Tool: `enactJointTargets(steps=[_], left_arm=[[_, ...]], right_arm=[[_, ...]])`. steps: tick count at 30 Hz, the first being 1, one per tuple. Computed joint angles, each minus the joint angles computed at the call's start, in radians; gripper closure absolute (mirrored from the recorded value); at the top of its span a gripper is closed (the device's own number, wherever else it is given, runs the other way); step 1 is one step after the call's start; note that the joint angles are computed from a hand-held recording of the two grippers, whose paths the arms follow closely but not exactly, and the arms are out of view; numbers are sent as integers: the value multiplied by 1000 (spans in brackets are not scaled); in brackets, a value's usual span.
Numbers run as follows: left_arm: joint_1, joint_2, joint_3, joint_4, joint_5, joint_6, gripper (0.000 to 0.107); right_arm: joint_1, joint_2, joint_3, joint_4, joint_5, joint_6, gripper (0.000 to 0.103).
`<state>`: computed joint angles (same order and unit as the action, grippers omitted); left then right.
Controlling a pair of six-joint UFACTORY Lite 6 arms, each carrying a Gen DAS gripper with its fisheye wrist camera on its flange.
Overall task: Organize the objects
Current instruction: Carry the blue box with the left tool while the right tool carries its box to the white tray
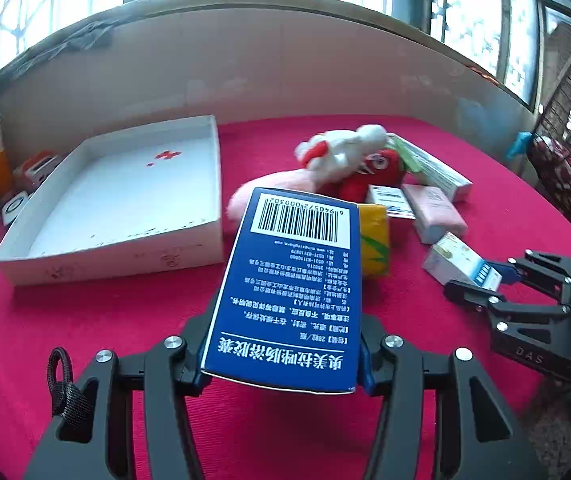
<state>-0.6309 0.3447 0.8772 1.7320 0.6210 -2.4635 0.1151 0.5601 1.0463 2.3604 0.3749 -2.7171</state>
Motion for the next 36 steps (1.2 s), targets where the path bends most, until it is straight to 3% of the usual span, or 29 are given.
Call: enactJointTargets(steps=[11, 14, 18, 27, 36], left_arm=[[19, -15, -19, 14, -4, -29, 54], [-6, -59, -53, 5, 59, -36, 54], [-25, -143, -112, -21, 147, -39, 54], [29, -303, -241, -47, 144, -71, 54], [48, -387, -325, -48, 134, -95, 54]], right_arm=[[0, -1, -7, 34, 9, -28, 63], [5, -26, -25, 122, 1, -104, 63], [-12, -96, -57, 48, 16, -19, 63], [40, -276, -130, -28, 10, 79, 63], [87, -349, -125, -167, -11, 259, 63]])
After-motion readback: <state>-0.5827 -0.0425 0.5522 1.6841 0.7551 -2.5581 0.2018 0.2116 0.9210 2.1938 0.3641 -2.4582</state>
